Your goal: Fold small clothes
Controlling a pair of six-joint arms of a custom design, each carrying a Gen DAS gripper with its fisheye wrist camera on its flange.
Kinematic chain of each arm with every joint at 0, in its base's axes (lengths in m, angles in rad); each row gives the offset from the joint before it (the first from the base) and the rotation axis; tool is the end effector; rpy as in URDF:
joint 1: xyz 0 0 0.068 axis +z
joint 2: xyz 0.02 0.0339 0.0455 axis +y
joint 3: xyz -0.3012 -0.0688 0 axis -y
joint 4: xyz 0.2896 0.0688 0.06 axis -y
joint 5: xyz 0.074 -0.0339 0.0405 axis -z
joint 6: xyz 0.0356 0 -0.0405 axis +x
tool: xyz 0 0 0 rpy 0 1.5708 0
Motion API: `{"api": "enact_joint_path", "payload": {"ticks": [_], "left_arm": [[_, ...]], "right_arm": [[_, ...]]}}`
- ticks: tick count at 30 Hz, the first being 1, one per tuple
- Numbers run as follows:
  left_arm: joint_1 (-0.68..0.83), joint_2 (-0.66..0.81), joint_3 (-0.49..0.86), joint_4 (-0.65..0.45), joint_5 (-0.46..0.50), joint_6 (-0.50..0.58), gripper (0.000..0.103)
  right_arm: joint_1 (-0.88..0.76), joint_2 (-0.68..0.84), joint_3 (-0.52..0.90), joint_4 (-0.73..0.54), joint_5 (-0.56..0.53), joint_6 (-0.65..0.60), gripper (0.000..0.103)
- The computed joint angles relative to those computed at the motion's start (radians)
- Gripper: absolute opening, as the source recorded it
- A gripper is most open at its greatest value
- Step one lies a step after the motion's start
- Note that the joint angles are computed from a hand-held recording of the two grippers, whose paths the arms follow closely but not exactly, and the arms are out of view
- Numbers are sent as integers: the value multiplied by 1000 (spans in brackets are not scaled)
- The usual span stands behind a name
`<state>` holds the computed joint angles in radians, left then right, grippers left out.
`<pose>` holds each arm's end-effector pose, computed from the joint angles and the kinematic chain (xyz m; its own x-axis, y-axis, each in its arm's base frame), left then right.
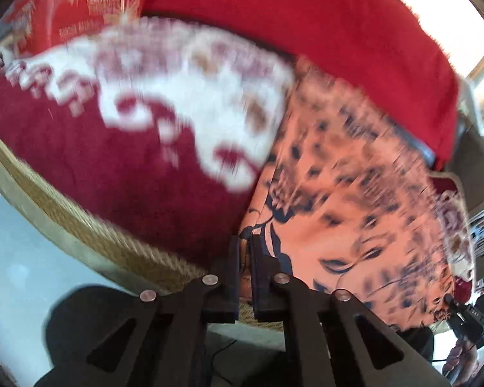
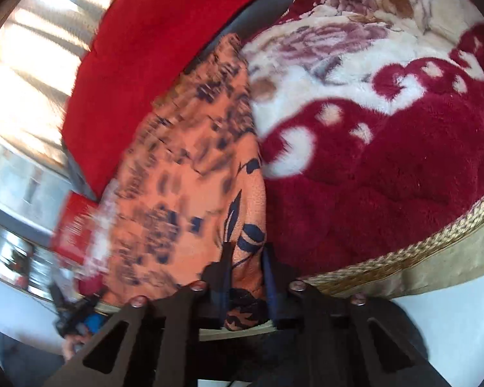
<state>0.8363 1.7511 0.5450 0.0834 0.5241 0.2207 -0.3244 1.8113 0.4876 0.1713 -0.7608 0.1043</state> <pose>0.2001 0.1950 0.0662 -0.6982 -0.4904 -0.5215 -0.3529 0.8696 -0.3452 0.2555 -0.0600 0.0487 -0.8650 0.3704 -0.3385 0.0557 0.7413 0.6689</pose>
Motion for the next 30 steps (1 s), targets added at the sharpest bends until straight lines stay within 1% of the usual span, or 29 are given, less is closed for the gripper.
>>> {"api": "enact_joint_path", "payload": {"ticks": [1,3,4,6,7,8,10,11,12,13,14,15,16,17,18,19,21,23,25,28,30], "left_arm": [[2,-40,-14,2,5,8,6],[0,-74,-17,-9,20,19,6],[-18,-60,-16,7,-2,20,6],[-44,1,-10,50,-52,12,6],[-47,37,3,49,-61,7,6],[-47,75,13,52,-69,4,6],[-45,103,10,65,-70,3,7],[-38,105,3,76,-62,7,7],[-36,106,-5,93,-58,6,8],[-38,107,-8,101,-61,7,11],[-39,109,-5,98,-64,13,12],[-43,111,-2,98,-67,11,12],[-52,115,4,97,-73,3,12],[-59,113,12,80,-80,6,12],[-68,94,12,58,-90,8,6],[-62,57,-1,48,-69,18,6],[-35,-51,-25,13,-3,26,6],[-12,-119,-34,-9,32,30,6],[-6,-97,-10,-32,38,31,6],[-36,19,25,-16,-49,41,5],[-27,36,25,-20,-45,44,5]], "right_arm": [[-14,-35,-8,-6,-25,5,14],[-29,-41,0,-24,-69,2,14],[-29,-13,11,-22,-75,-1,15],[-24,39,29,-29,-48,-8,19],[-16,77,42,-37,-32,-6,19],[-10,103,49,-38,-12,4,23],[-6,121,49,-38,12,7,48],[-13,127,50,-35,0,-3,76],[-14,127,39,-10,-17,-4,82],[-15,124,36,-9,-16,-21,82],[-6,121,36,-10,-14,-38,80],[-3,121,34,-6,-26,-45,64],[1,131,45,-21,-45,-54,43],[10,140,60,-50,-38,-55,10],[14,145,64,-55,-34,-45,10],[8,140,63,-60,-59,-35,10],[-19,62,32,-58,-116,-10,8],[-43,7,21,-62,-145,6,8],[-45,31,27,-47,-143,13,8],[-31,164,63,-13,-148,51,8],[-47,182,57,6,-189,61,8]]}}
